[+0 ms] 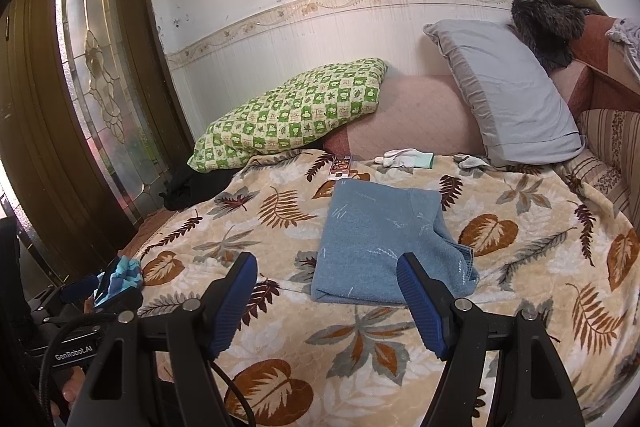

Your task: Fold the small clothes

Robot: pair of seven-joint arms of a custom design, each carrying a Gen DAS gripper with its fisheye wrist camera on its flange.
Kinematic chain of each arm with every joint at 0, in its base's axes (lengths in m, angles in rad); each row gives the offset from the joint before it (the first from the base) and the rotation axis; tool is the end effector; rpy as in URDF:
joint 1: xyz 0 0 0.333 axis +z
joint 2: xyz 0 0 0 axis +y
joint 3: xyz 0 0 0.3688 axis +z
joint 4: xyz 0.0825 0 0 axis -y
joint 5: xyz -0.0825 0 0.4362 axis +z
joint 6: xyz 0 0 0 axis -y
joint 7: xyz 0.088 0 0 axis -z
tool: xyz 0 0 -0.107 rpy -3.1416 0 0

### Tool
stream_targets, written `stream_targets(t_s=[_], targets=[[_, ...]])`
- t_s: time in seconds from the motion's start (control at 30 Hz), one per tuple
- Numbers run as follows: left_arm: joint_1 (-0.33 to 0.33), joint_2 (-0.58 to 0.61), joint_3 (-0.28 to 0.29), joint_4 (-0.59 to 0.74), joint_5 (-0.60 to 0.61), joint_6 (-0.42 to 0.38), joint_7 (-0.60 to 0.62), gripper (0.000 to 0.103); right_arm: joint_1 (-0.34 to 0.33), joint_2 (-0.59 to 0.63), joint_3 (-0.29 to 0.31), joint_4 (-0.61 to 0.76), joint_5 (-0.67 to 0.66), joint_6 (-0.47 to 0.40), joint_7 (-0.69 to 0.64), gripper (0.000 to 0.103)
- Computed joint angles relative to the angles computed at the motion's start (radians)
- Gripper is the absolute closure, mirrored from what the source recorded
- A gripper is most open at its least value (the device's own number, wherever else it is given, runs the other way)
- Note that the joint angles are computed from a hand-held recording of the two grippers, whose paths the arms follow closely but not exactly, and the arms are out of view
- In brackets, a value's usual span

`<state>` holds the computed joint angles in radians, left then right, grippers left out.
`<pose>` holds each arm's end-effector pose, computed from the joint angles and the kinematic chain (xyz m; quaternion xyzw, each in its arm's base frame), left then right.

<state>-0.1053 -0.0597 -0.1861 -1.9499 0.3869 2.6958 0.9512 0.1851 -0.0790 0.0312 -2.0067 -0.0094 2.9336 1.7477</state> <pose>0.6067 -0.1983 0.6336 -0.6584 0.6302 -0.3145 0.2654 0.6132 0.1361 0.6491 -0.6345 0.6043 -0.2711 0.3985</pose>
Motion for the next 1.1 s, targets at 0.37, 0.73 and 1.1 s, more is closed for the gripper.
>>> stream_targets(t_s=[0.37,0.73,1.1], targets=[[-0.007,0.013,0.000,0.018,-0.010,-0.004,0.008,0.002,-0.002,-0.003,0.001,-0.010,-0.007,0.004,0.010,0.028],[-0.010,0.018,0.006,0.030,-0.027,0.004,0.034,0.002,-0.003,0.014,0.001,0.011,-0.016,0.003,0.021,0.028],[-0.003,0.014,0.009,0.026,-0.057,0.035,0.075,0.002,-0.008,0.014,0.005,0.025,-0.068,0.002,0.066,0.028]])
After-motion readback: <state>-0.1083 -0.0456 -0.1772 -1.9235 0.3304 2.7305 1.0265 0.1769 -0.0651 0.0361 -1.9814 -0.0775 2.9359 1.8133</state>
